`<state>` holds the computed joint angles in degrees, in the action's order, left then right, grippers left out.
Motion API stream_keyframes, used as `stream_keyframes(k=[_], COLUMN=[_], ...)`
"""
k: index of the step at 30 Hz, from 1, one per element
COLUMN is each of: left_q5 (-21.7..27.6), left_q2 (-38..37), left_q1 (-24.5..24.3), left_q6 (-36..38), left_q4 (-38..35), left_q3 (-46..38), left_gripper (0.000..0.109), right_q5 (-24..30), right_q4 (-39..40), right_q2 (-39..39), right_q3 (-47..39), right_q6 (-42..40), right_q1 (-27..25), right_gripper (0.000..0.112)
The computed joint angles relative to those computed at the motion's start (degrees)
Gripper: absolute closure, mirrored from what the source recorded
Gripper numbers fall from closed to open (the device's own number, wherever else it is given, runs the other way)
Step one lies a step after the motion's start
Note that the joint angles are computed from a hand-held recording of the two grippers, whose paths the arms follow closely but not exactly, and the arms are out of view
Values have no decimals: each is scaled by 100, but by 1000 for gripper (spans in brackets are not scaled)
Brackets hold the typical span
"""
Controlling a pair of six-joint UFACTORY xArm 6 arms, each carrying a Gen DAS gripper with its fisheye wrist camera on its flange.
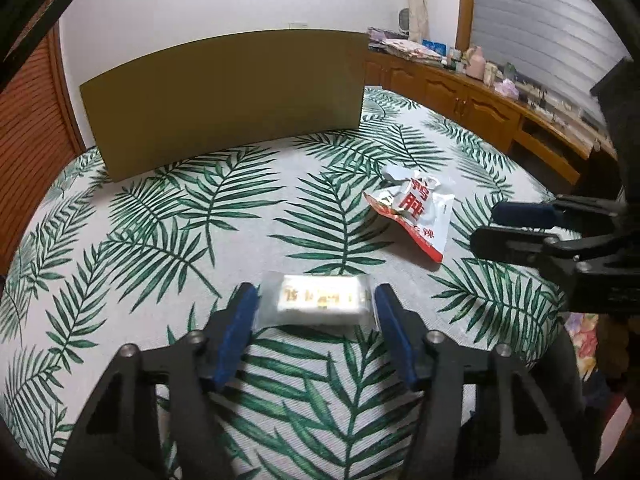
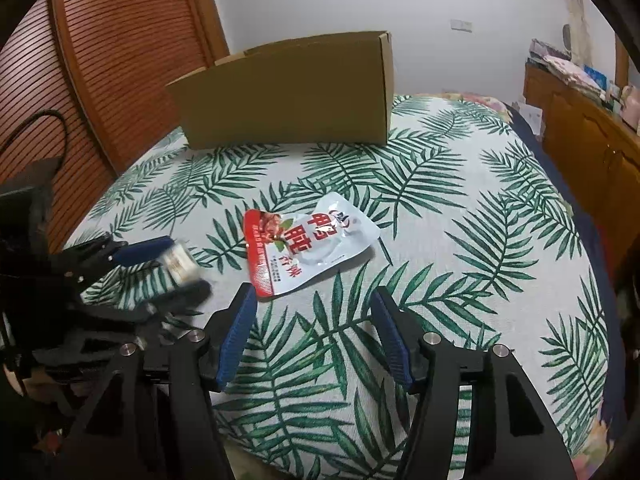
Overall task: Organize snacks
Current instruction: 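Grasp the white gold-lettered packet with the left tool while the right tool grasps the red-and-white pouch, then carry both snacks over the box and open both tools to drop them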
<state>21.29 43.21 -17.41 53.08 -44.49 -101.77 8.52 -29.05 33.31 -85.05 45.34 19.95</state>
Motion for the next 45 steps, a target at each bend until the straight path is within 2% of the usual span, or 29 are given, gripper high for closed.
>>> stream_keyframes(k=[2, 5, 10, 20, 23, 27, 30, 32, 33, 34, 35, 40, 45], left_q5=[38, 115, 138, 110, 116, 117, 164, 148, 156, 166, 157, 171, 124], left_q2=[-5, -7, -5, 18, 16, 40, 40, 33, 32, 34, 31, 26, -56], left_q1=[36, 70, 86, 175, 227, 288, 312, 318, 323, 330, 333, 340, 348], left_q6=[81, 213, 268, 217, 187, 157, 195, 160, 158, 162, 181, 169, 394], left_q4=[-152, -380, -525, -675, -704, -702, -747, -740, -761, -798, -833, -855, -1113], left_q3=[-8, -26, -32, -61, -65, -98, -106, -95, -97, -103, -91, -91, -28], left_gripper=[57, 58, 59, 59, 59, 59, 59, 60, 60, 60, 60, 60, 60], right_q5=[-9, -85, 10, 896, 1422, 1738, 2077, 1908, 1879, 1786, 1648, 1154, 823], right_q4=[128, 733, 1930, 1832, 1349, 674, -36, 9, 42, 124, 202, 59, -662], right_q2=[78, 192, 460, 1258, 1521, 1684, 1762, 1662, 1644, 1610, 1567, 1345, 1065], right_q3=[-81, -170, -518, -1951, -2505, -2800, -2987, -2811, -2783, -2716, -2622, -2186, -1774], right_q6=[-68, -491, -1425, -1453, -1152, -733, -323, -319, -327, -379, -434, -297, 253], right_q1=[-15, -27, 22, 80, 104, 155, 223, 202, 194, 181, 166, 141, 149], right_gripper=[43, 37, 34, 28, 29, 29, 41, 62, 65, 77, 84, 93, 95])
